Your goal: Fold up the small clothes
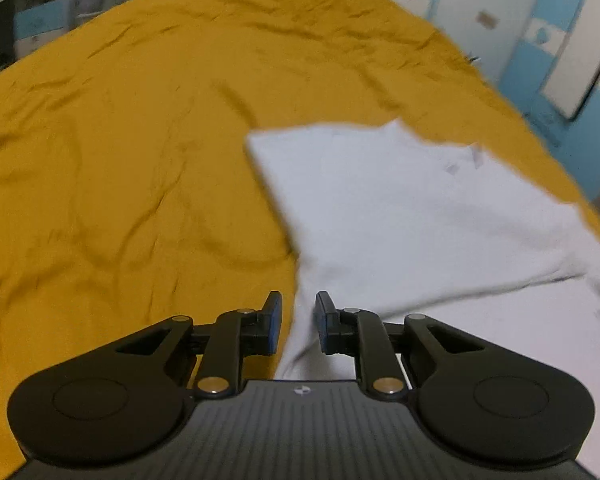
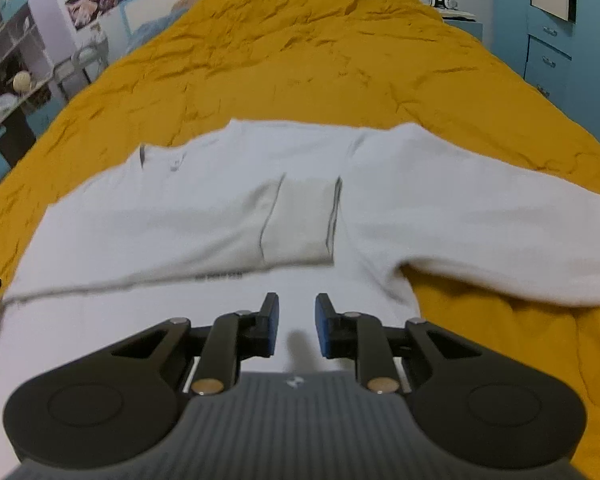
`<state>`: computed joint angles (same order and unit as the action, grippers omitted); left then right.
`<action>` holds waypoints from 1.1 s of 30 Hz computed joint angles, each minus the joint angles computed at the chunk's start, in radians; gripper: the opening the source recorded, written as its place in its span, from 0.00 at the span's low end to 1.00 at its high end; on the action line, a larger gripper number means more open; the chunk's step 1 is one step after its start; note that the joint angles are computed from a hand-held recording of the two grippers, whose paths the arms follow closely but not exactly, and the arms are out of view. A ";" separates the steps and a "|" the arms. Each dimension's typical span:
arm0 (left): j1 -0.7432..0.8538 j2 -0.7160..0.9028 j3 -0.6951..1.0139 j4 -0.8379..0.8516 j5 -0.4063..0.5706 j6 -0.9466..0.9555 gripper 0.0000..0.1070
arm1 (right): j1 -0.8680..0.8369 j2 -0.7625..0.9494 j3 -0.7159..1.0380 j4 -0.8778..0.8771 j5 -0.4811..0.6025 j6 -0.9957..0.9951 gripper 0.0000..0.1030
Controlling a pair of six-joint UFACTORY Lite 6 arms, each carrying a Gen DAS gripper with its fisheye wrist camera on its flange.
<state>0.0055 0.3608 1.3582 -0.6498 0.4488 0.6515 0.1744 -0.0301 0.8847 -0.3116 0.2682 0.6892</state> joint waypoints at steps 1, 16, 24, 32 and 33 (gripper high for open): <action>-0.022 -0.001 -0.026 0.084 -0.046 -0.085 0.29 | -0.002 -0.020 -0.014 0.002 0.017 -0.002 0.16; -0.125 -0.148 -0.048 0.295 -0.098 -0.491 0.36 | -0.543 -0.381 -0.078 0.416 0.286 -0.560 0.47; -0.188 -0.074 0.067 0.324 -0.092 -0.603 0.41 | -1.075 -0.210 0.104 0.834 0.427 -1.075 0.57; -0.242 -0.001 0.131 0.427 -0.098 -0.781 0.42 | -1.346 0.017 0.249 1.075 0.481 -1.359 0.57; -0.248 0.008 0.138 0.449 -0.096 -0.810 0.42 | -1.372 0.050 0.267 1.099 0.485 -1.387 0.57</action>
<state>-0.2424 0.3686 1.4961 -0.2006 0.3532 -0.1581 -1.1975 0.0200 1.1513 0.7871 0.7532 -0.6976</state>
